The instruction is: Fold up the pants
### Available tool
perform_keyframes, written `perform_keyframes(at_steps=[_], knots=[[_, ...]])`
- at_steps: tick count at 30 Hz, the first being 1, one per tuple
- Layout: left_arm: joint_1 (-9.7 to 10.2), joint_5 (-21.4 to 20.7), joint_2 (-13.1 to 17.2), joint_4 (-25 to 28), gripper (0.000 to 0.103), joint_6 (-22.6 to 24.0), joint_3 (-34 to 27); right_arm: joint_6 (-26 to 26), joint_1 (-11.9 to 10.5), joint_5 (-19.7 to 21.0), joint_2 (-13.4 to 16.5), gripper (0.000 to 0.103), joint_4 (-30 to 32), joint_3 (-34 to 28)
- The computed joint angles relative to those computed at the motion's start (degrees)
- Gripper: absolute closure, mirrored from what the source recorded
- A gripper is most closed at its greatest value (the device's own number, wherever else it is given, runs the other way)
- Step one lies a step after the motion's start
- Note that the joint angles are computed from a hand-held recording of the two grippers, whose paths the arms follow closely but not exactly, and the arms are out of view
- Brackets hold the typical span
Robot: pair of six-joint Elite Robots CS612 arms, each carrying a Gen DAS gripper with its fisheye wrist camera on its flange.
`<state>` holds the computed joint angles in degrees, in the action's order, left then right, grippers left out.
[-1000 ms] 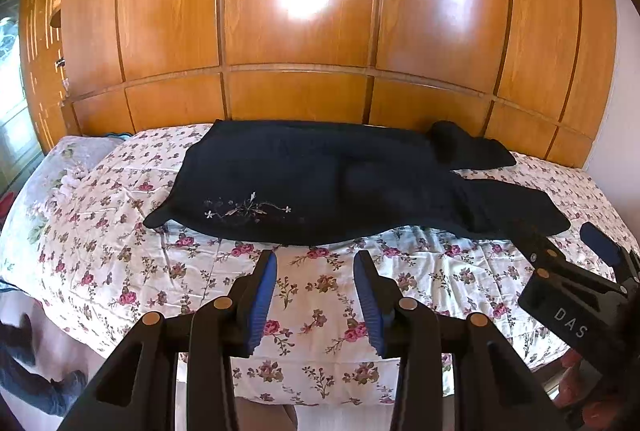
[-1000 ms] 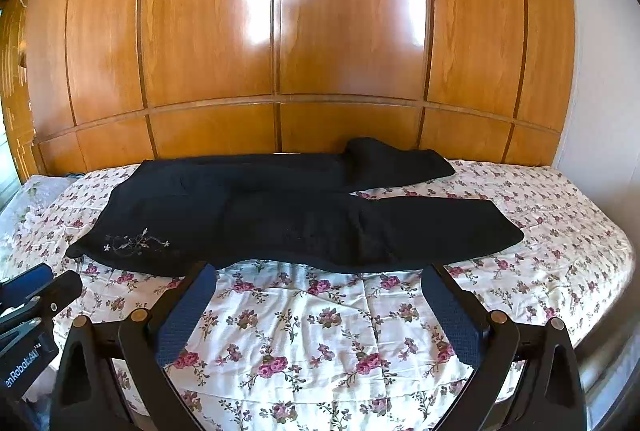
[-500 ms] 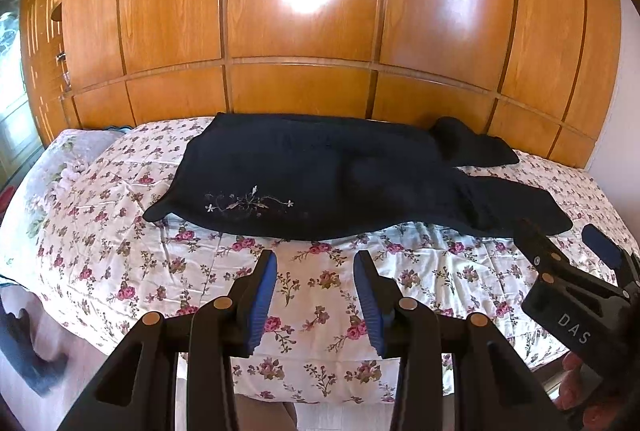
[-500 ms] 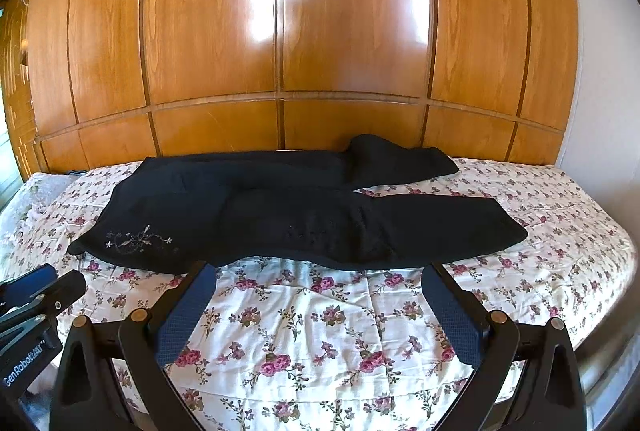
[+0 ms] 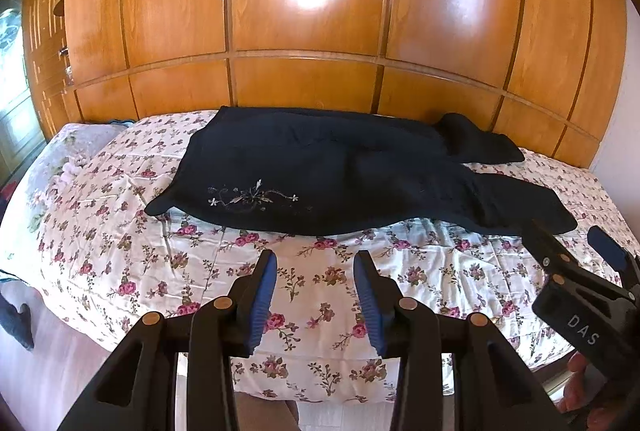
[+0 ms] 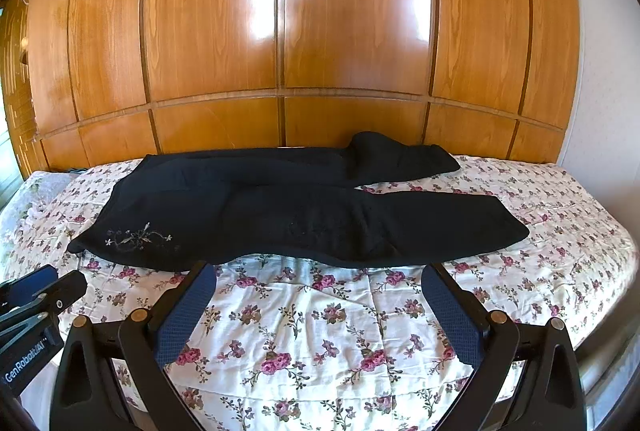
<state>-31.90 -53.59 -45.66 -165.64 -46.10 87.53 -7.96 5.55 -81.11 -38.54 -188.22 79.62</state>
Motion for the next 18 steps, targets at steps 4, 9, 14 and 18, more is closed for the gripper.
perform_keyframes(at_steps=[4,9,14,18], knots=[[0.34,-0.63,0.13,1.27,0.062,-1.19,-0.17,-0.05,0.00,-0.37,0.13,0.000,0.75,-0.34],[0.78,-1.56,0.36,2.25,0.062,-2.11,-0.24,0.08,-0.16,-0.19,0.46,0.000,1.98,-0.97],[2.63,-9.68,0.95,0.36,0.062,-2.72,-0.09,2.26,-1.01,2.79,1.13,0.000,2.04,-1.81],[6.15,-26.91,2.90,-11.93,0.062,-7.25,1.51,2.99,-3.18,14.23,2.87,0.000,-0.07,-3.61]])
